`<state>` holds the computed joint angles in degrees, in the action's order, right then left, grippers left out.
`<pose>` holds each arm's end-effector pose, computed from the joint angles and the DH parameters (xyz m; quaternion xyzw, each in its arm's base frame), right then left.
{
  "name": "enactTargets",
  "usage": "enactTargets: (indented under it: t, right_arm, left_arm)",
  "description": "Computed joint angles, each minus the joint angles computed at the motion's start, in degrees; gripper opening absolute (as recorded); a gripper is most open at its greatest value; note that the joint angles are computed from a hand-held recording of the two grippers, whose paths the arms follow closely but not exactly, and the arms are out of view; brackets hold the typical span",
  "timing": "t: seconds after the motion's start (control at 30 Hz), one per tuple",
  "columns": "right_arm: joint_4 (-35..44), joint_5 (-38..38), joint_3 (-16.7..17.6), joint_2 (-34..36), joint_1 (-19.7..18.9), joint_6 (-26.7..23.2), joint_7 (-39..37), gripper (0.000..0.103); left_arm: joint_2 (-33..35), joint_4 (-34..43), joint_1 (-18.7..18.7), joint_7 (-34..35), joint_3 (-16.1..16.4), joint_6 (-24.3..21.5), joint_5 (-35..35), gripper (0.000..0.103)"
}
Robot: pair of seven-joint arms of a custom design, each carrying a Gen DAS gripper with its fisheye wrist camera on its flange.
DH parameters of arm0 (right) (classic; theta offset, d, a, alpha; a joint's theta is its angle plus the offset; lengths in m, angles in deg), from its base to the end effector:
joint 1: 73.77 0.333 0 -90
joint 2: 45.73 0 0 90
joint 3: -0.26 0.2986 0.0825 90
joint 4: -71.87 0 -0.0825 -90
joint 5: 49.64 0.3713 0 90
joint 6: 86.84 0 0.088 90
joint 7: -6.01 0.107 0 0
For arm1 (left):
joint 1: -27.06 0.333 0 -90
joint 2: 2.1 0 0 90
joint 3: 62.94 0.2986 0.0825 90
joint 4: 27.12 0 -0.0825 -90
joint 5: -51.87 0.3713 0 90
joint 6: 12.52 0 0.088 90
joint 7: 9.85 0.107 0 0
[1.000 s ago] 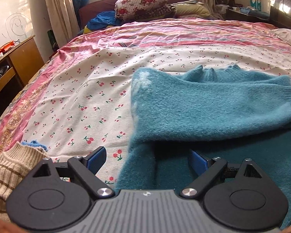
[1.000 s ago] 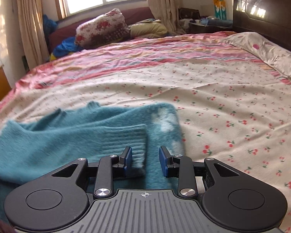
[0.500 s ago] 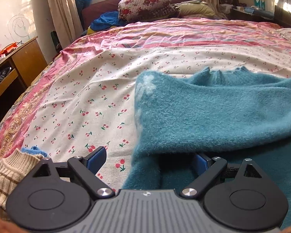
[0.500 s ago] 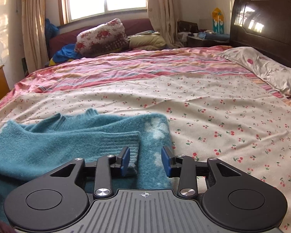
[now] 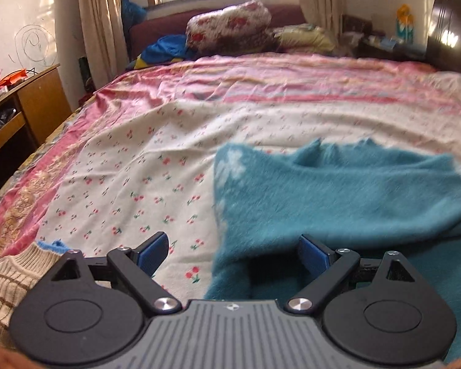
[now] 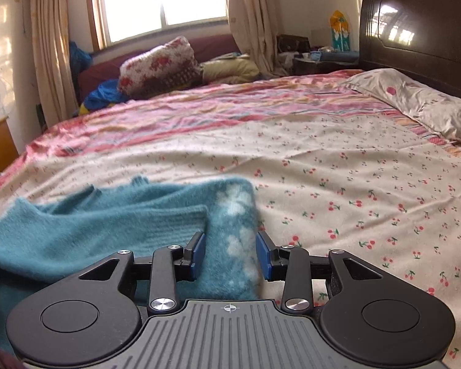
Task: Fold small clothes
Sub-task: 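Move both tools back over the hem of the teal sweater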
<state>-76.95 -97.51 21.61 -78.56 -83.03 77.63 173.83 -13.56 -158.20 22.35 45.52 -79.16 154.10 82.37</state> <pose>0.3968 0.1380 0.4937 -0.4927 0.7321 -0.3457 0.3191 0.4729 -0.2214 0.5083 -0.5583 0.7173 -0.3039 0.2853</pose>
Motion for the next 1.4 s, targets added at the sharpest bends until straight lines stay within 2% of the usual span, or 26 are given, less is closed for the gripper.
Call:
enactTargets:
  t: [0.13, 0.2, 0.3, 0.37, 0.43, 0.6, 0.7, 0.8, 1.03, 1.23, 1.4]
  right_arm:
    - [0.0, -0.4, -0.2, 0.2, -0.1, 0.8, -0.1, 0.036]
    - [0.0, 0.4, -0.9, 0.9, 0.5, 1.6, -0.9, 0.036]
    - [0.3, 0.8, -0.4, 1.9, 0.5, 1.8, -1.5, 0.036]
    - [0.5, -0.4, 0.3, 2.4, -0.1, 2.5, -1.7, 0.036]
    - [1.1, 1.0, -1.2, 3.9, 1.9, 1.2, -4.9, 0.037]
    - [1.0, 1.8, -2.4, 4.1, 3.5, 0.2, -6.1, 0.037]
    - [0.6, 3.3, -3.3, 2.8, 5.0, -0.3, -7.3, 0.037]
    - [0.2, 4.0, -2.8, 0.6, 5.5, -0.9, -8.2, 0.037]
    - [-2.0, 9.9, -3.1, -7.1, 9.5, -3.6, -13.1, 0.038]
    - [-5.5, 16.6, -2.9, -16.5, 15.3, -10.3, -19.3, 0.04]
    - [-7.7, 21.1, -1.9, -23.5, 20.3, -16.9, -23.3, 0.041]
  left_arm:
    - [-0.3, -0.5, 1.8, -3.4, -0.5, 3.6, 1.0, 0.097]
    - [1.7, 2.1, 2.3, -4.4, -1.2, 1.4, 1.8, 0.097]
    - [6.1, 7.1, 3.8, -12.8, -2.7, -2.1, 12.9, 0.097]
    - [8.8, 9.5, 2.4, -12.7, -2.2, -6.0, 15.1, 0.097]
    - [9.9, 9.7, 0.7, -10.4, -0.9, -8.1, 12.9, 0.097]
    - [7.5, 7.1, -2.2, -10.7, 2.5, -6.5, 11.7, 0.097]
    - [4.2, 4.2, -2.8, -8.6, 3.2, -5.2, 8.8, 0.097]
    - [-0.3, 0.2, -2.8, -4.7, 3.4, -3.9, 4.7, 0.097]
    - [-12.6, -9.3, -4.5, 6.0, 5.3, -2.8, -8.4, 0.097]
    - [-23.1, -16.8, -7.1, 14.0, 6.8, -4.3, -16.1, 0.097]
    - [-32.4, -22.7, -9.3, 19.4, 7.6, -7.5, -21.2, 0.097]
